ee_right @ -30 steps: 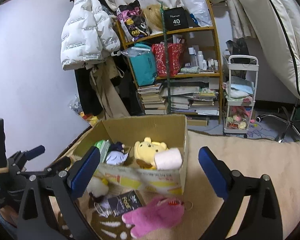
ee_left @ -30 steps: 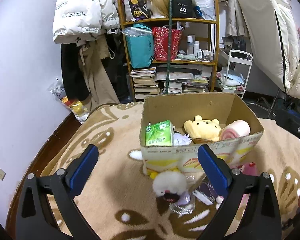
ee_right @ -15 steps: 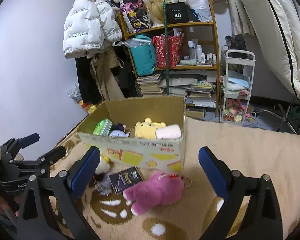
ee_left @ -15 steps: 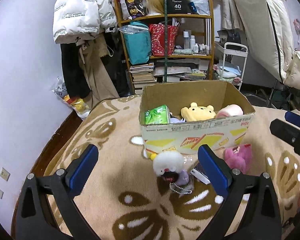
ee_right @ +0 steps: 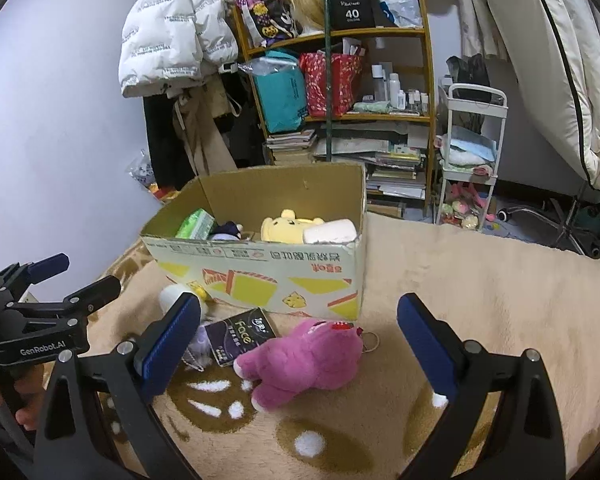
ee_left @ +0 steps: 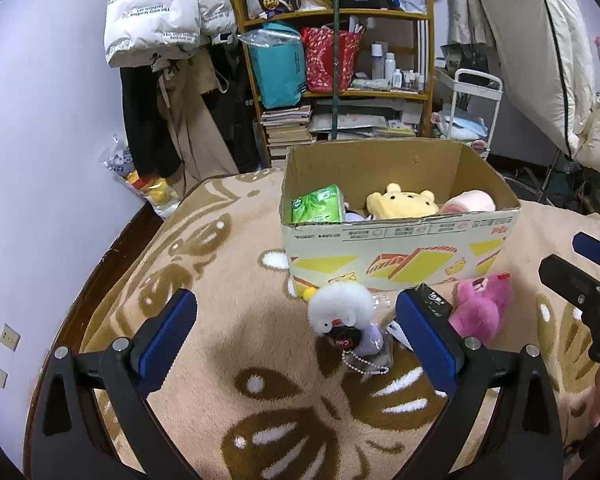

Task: Organize soft objects
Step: 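Withdraw both tools from the box toward the white fluffy plush, then grasp the white fluffy plush with the left tool while the right tool grasps the pink bear plush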

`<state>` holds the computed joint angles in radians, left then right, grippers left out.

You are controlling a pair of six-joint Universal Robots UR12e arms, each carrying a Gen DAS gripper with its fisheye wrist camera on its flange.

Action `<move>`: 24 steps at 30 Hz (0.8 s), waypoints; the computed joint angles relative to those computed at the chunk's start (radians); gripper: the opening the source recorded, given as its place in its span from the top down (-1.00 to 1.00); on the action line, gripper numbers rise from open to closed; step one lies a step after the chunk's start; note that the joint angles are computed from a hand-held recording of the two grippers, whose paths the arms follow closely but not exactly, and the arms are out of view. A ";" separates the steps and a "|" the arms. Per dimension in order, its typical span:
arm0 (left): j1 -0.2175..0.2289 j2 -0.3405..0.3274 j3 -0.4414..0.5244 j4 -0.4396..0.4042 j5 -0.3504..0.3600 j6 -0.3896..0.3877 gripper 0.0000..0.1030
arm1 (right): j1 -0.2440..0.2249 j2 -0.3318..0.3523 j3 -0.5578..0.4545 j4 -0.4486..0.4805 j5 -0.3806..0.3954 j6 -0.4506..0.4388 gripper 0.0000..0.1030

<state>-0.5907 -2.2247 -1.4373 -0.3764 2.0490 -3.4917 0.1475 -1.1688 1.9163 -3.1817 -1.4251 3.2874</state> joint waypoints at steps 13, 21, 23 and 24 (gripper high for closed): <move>0.031 -0.031 0.055 -0.081 -0.086 -0.009 -0.92 | -0.009 0.040 -0.032 0.053 0.008 0.029 -1.00; 0.036 -0.071 0.114 -0.159 -0.108 -0.003 -0.92 | -0.012 0.062 -0.060 0.091 0.001 0.046 -1.00; 0.034 -0.082 0.127 -0.176 -0.110 0.008 -0.92 | -0.012 0.067 -0.068 0.111 -0.004 0.046 -1.00; 0.034 -0.086 0.133 -0.184 -0.110 0.012 -0.92 | -0.011 0.070 -0.070 0.119 -0.006 0.048 -1.00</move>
<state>-0.5570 -2.3104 -1.3046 -0.5604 1.9391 -3.4796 0.1361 -1.0989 1.8463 -3.0623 -1.4311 3.3356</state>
